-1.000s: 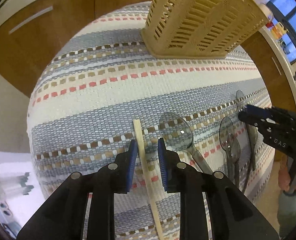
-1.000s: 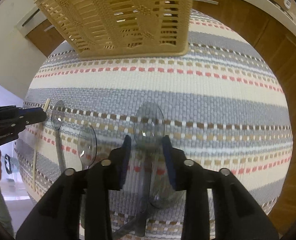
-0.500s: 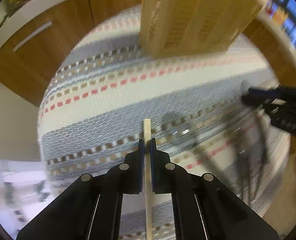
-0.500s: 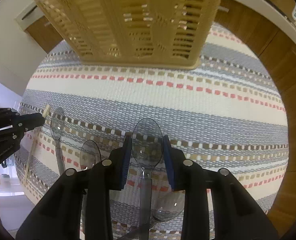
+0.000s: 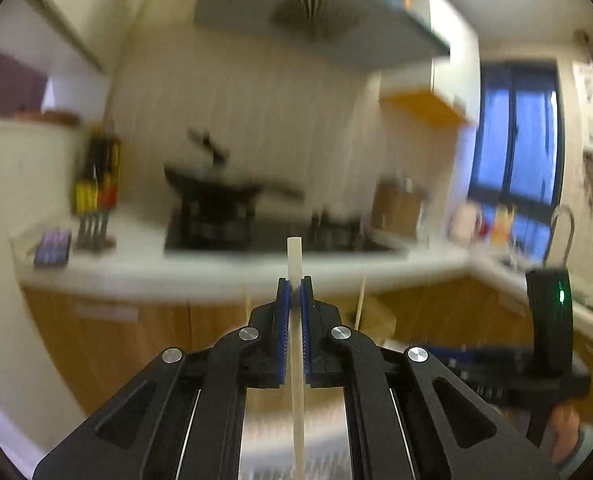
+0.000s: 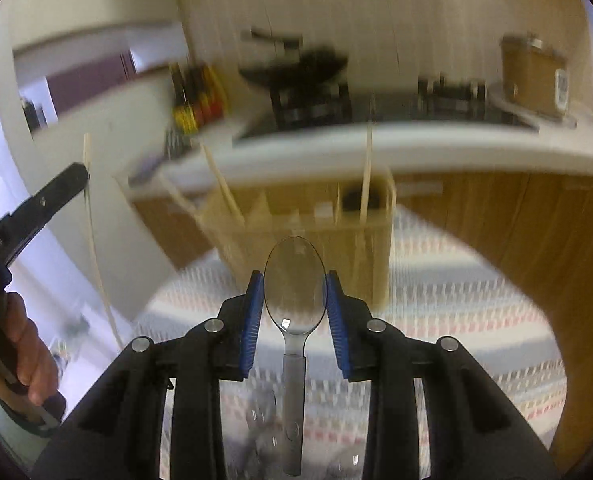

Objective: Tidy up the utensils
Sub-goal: 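Lift the clear spoon and chopstick with both tools over the holder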

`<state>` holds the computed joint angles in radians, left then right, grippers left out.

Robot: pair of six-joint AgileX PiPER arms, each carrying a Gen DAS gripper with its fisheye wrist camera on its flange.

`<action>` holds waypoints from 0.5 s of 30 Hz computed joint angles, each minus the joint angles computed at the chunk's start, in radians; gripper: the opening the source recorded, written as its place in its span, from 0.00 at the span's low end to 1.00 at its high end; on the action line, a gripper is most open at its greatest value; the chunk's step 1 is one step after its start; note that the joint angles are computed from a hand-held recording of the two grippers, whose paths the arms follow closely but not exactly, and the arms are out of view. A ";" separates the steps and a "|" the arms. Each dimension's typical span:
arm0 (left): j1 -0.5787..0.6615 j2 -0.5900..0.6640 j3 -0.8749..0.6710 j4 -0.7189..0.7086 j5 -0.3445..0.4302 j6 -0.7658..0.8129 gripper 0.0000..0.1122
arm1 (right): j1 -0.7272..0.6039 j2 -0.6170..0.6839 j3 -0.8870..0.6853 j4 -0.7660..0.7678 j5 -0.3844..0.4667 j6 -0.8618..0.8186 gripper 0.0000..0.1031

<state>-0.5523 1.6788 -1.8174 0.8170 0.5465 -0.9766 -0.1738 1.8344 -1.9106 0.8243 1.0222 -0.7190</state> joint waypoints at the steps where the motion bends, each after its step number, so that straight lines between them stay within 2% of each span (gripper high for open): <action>1: -0.013 0.014 -0.014 0.075 -0.009 -0.072 0.03 | -0.001 0.007 -0.028 0.026 -0.018 -0.001 0.27; 4: -0.006 0.052 -0.045 0.335 -0.065 -0.347 0.03 | 0.020 0.038 -0.122 0.048 -0.113 0.022 0.27; 8: -0.044 0.088 -0.061 0.689 -0.006 -0.703 0.03 | 0.037 0.116 -0.274 0.083 -0.220 0.058 0.27; 11: -0.038 0.134 -0.088 0.824 0.033 -0.846 0.03 | 0.064 0.179 -0.386 0.037 -0.311 0.115 0.27; 15: -0.031 0.201 -0.146 0.848 0.070 -0.873 0.03 | 0.083 0.301 -0.571 -0.061 -0.344 0.219 0.27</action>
<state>-0.5832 1.8799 -1.9629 1.6649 0.6165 -1.8495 -0.0913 2.1357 -2.4813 0.7628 0.6778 -0.5003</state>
